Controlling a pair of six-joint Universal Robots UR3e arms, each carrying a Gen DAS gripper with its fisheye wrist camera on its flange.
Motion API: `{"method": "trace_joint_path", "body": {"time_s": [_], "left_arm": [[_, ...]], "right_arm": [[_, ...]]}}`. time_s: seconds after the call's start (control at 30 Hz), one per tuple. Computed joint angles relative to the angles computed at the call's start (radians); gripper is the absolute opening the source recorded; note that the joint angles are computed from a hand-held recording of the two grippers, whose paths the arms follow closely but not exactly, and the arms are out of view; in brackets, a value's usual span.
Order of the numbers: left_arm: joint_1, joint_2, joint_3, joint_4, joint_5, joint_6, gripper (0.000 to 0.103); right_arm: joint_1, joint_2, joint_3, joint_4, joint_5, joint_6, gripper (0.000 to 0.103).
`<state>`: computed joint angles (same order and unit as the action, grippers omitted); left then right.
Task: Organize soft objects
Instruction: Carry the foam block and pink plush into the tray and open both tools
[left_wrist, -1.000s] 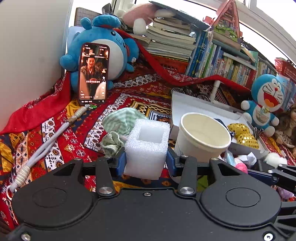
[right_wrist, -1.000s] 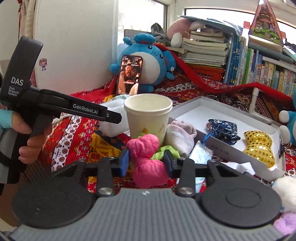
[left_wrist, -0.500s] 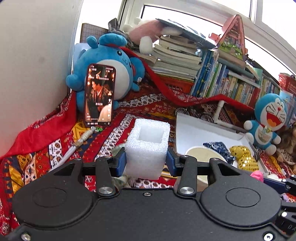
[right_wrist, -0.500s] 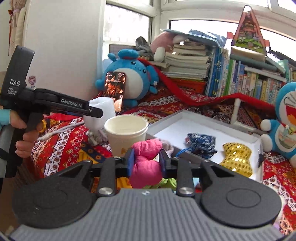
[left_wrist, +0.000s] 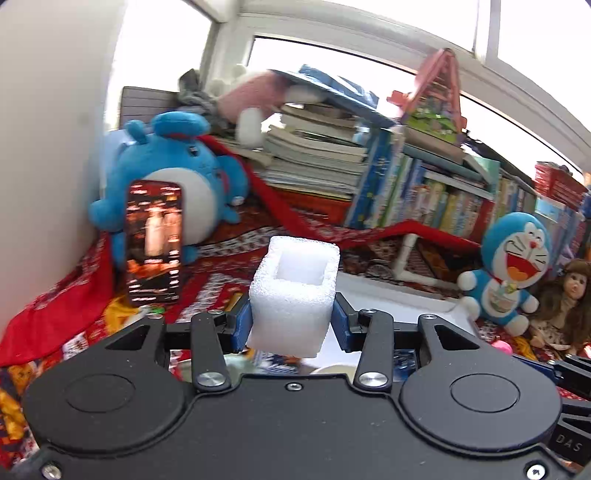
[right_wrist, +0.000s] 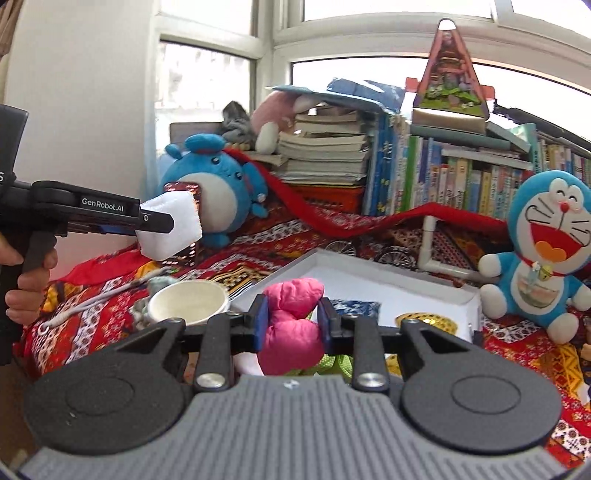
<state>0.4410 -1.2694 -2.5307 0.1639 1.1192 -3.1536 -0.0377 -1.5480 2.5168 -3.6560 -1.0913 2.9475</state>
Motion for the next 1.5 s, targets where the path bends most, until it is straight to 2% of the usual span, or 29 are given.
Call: {"method": "trace_joint_path", "body": {"time_s": [0.27,0.43,0.53,0.63,0.8,0.9,1.17,1.3,1.5], "left_arm": [[-0.326,-0.253,0.218,0.069,0.216,-0.101,0.042],[-0.458,-0.377,0.391,0.012,0.315,-0.129,0.042],[-0.481,-0.426,0.535,-0.119,0.322,-0.131,0.042],[-0.492,-0.498,0.72,-0.298,0.332,-0.112,0.042],[-0.49,-0.673,1.074,-0.668,0.333,-0.08,0.042],[-0.489,-0.764,1.221,-0.812,0.353,-0.092,0.042],[-0.495,-0.949,1.491,-1.022,0.402,-0.096,0.042],[-0.493,-1.061,1.7,-1.141,0.371,-0.086,0.042],[-0.495,-1.201,1.933,-1.277,0.342,-0.096,0.042]], "right_arm": [[-0.097,-0.022,-0.013,0.028,0.029,0.01,0.033],[-0.148,-0.012,-0.082,0.099,0.042,0.014,0.034],[-0.158,0.021,-0.166,0.156,0.031,0.033,0.034],[-0.156,0.079,-0.268,0.215,0.02,0.055,0.034],[-0.131,0.219,-0.455,0.311,0.013,0.123,0.034],[-0.097,0.304,-0.554,0.351,-0.025,0.16,0.034],[-0.02,0.497,-0.767,0.376,-0.119,0.21,0.033],[-0.002,0.578,-0.911,0.449,-0.153,0.273,0.033],[0.01,0.658,-0.993,0.524,-0.172,0.308,0.033]]}}
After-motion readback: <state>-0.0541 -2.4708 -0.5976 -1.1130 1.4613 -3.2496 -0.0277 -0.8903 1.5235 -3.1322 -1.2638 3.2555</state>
